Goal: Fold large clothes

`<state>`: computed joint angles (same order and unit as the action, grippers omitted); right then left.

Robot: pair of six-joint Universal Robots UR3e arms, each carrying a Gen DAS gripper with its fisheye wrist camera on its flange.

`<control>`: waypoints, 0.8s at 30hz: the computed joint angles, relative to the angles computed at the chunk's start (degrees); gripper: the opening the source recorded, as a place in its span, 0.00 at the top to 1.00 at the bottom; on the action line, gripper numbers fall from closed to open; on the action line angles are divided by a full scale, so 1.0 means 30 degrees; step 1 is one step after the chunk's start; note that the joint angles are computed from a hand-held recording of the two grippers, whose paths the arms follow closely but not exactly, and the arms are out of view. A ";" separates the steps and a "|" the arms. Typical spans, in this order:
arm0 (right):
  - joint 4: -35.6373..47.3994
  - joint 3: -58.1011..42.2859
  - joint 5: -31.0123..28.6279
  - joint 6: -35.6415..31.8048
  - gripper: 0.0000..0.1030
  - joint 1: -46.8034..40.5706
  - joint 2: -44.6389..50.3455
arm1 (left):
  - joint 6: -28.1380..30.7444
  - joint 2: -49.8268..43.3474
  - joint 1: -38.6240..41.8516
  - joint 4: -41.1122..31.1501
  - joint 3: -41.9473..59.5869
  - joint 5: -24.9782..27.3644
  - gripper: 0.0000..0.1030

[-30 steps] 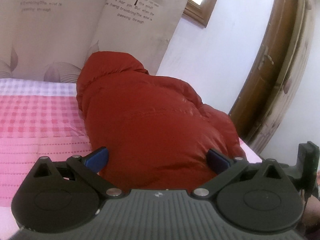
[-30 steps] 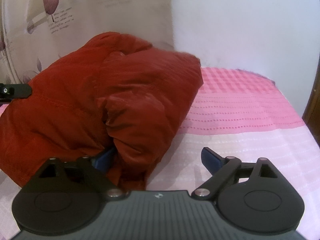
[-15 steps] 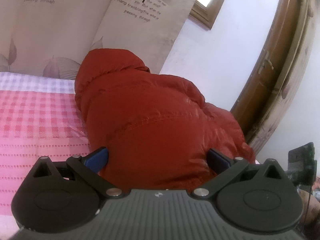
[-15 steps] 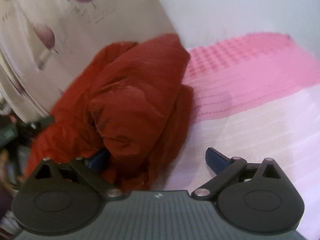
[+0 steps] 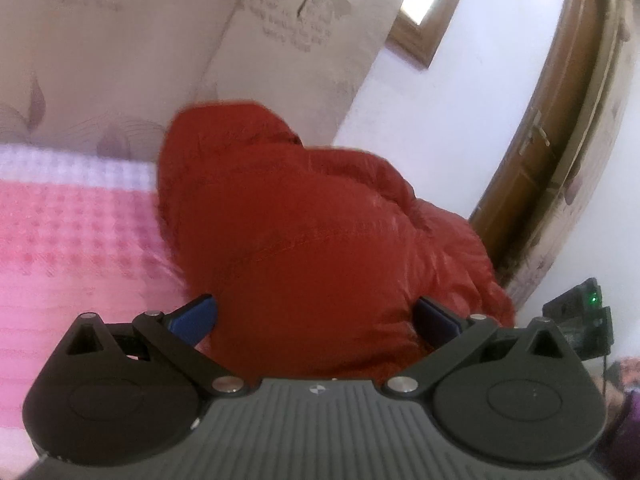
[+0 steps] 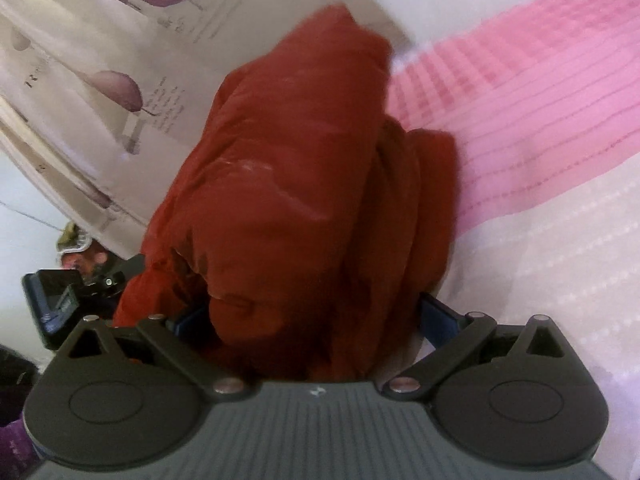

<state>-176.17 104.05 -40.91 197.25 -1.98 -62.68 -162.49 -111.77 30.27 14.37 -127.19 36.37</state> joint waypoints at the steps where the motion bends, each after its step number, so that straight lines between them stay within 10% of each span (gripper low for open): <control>1: 0.0350 0.0116 0.0349 -0.0319 0.00 -0.0222 -0.0121 | 0.0149 0.0112 0.0333 0.0300 -0.0325 -0.0187 0.00; 13: 0.1302 -0.1563 0.1364 -0.0248 0.00 -0.0228 0.1056 | 0.1708 -0.2586 0.0847 -1.0010 0.4292 -0.3625 0.00; 18: 0.0989 -0.2931 0.0763 -0.0134 0.00 0.0464 0.2044 | 0.1352 -0.3180 0.0594 -0.9626 0.4540 -0.4093 0.00; 24: -0.3605 -0.1695 -0.1646 0.1366 0.10 0.1791 0.2222 | 0.0014 -0.2462 0.0723 -0.3582 0.1746 -0.3576 0.20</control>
<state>-186.98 98.96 -45.85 201.35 3.40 -56.01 -162.45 -119.15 32.44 3.62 -121.95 25.64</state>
